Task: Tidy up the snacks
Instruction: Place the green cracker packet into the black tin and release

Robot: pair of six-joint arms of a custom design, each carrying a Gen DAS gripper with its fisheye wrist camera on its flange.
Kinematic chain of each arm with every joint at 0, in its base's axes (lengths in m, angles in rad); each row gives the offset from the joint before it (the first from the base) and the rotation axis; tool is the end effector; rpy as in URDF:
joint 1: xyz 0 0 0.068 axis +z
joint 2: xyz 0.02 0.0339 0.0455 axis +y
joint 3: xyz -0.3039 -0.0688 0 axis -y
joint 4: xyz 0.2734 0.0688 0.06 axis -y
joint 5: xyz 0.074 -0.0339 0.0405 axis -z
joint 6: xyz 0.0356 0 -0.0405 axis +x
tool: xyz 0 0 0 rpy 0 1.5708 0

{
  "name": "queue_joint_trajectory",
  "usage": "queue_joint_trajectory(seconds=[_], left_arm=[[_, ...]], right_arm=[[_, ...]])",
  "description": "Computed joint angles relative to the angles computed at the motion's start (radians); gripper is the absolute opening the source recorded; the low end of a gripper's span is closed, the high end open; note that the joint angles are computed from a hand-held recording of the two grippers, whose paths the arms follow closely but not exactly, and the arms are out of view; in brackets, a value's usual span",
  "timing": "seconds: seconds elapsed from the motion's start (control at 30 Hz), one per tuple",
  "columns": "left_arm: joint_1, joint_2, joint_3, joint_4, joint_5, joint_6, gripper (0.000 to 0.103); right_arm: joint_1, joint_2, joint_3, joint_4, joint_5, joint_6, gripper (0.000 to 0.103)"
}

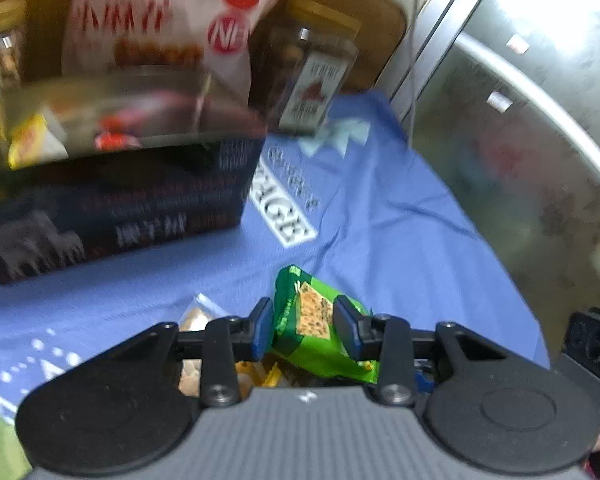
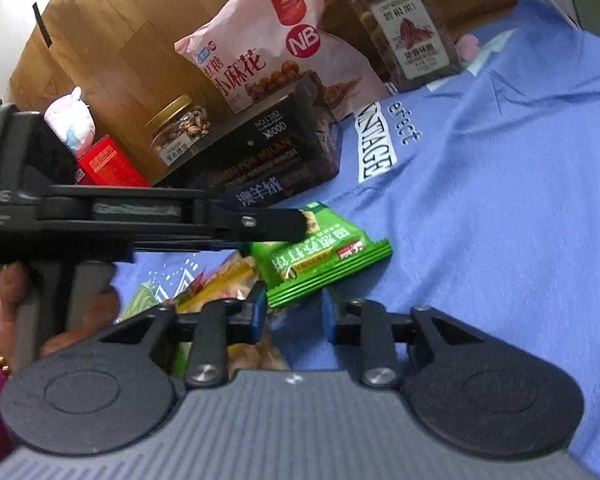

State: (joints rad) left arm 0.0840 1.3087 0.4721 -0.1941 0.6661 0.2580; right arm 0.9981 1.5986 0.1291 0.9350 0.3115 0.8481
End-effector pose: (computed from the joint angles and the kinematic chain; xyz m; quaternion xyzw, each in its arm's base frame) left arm 0.2225 -0.0033 0.1568 0.1660 0.8998 -0.2676 0.3021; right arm 0.1222 0.1694 0.0964 0.0123 0.8616 0.3089 0.4027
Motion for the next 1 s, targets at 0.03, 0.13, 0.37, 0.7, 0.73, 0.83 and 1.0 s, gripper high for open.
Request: queue_joint_trajectory(seconds=[0.03,0.13,0.37,0.7,0.73,0.83,1.0], left_arm=[[0.023,-0.031,-0.005,-0.009,0.020,0.013,0.034],[0.097,-0.084,0.017,-0.051,0.075,0.026,0.034],[0.183,-0.012,0.130,0.105,0.070,-0.148,0.037],[0.250,0.096,0.149,0.153,-0.014,-0.105,0.041],[0.284,0.078,0.134,0.133,0.019,-0.076,0.041],[0.410,0.010,0.108,-0.006,0.103,0.054,0.041],[0.571,-0.053,0.077,-0.263,0.226,0.340,0.042]], right_arm=[[0.007,-0.024,0.006,-0.013,0.009,-0.019,0.029],[0.031,-0.096,0.058,-0.112,0.052,-0.099,0.029],[-0.135,-0.055,0.331,-0.278,-0.106,-0.341,0.030],[-0.118,-0.001,0.347,-0.282,0.030,-0.422,0.032],[-0.098,-0.019,0.313,-0.265,0.045,-0.391,0.032],[-0.021,-0.074,0.181,-0.180,0.079,-0.273,0.032],[0.204,-0.039,0.018,-0.061,0.258,-0.077,0.045]])
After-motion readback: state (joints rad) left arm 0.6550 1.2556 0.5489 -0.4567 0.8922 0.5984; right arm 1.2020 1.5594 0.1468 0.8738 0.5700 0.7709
